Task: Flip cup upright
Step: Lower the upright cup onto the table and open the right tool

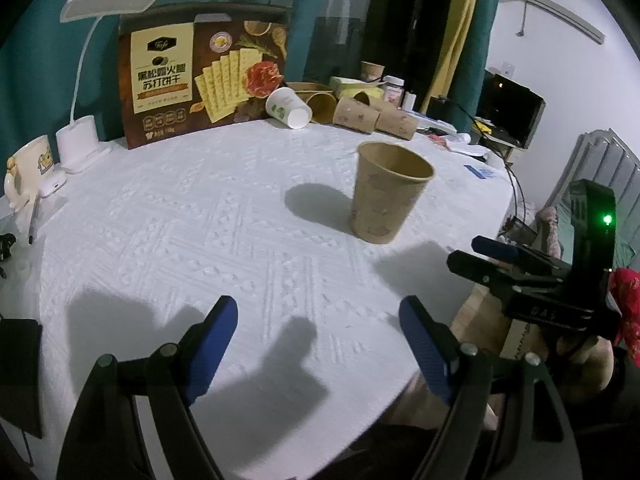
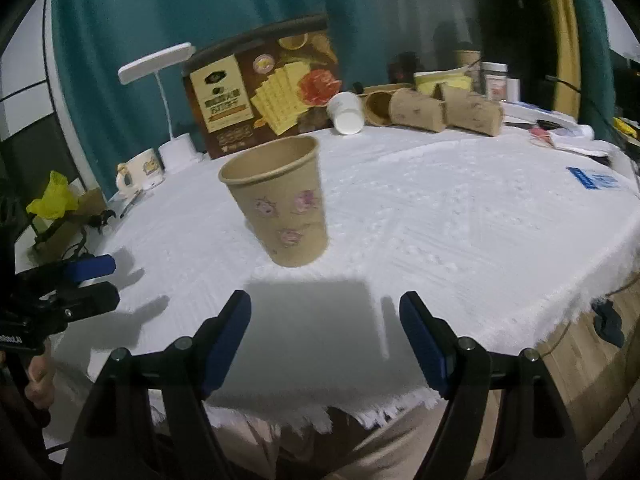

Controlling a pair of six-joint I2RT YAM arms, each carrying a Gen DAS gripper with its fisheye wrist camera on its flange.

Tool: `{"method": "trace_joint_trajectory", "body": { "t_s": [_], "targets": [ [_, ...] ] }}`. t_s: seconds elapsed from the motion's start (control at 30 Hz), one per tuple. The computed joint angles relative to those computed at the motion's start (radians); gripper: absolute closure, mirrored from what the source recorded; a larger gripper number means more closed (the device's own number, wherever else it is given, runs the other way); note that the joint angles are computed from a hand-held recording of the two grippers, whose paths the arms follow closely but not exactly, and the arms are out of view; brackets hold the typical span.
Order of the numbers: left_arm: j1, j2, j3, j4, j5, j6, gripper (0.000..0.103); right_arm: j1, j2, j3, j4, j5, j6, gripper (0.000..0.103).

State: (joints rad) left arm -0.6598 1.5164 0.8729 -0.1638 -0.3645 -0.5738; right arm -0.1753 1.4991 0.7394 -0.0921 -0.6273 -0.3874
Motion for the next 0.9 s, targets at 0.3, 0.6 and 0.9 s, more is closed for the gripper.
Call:
{"method": "trace_joint_trajectory", "body": {
  "t_s": [0.3,0.6,0.9],
  "targets": [
    [-0.077,0.02,0.081,-0.04,-0.067,0.033,0.02,-0.167,-0.112,-0.02,-0.043,-0.026,0.012,0.028],
    [-0.133,0.036,0.2,-0.077,-0.135,0.118,0.02,-0.353,-0.183,0.07,-0.167,-0.102,-0.001,0.028],
    [-0.181,0.009,0.287,-0.065,-0.2,0.198,0.019,-0.489,-0.251,0.172,-0.266,-0.197,-0.032,0.028]
  ]
}}
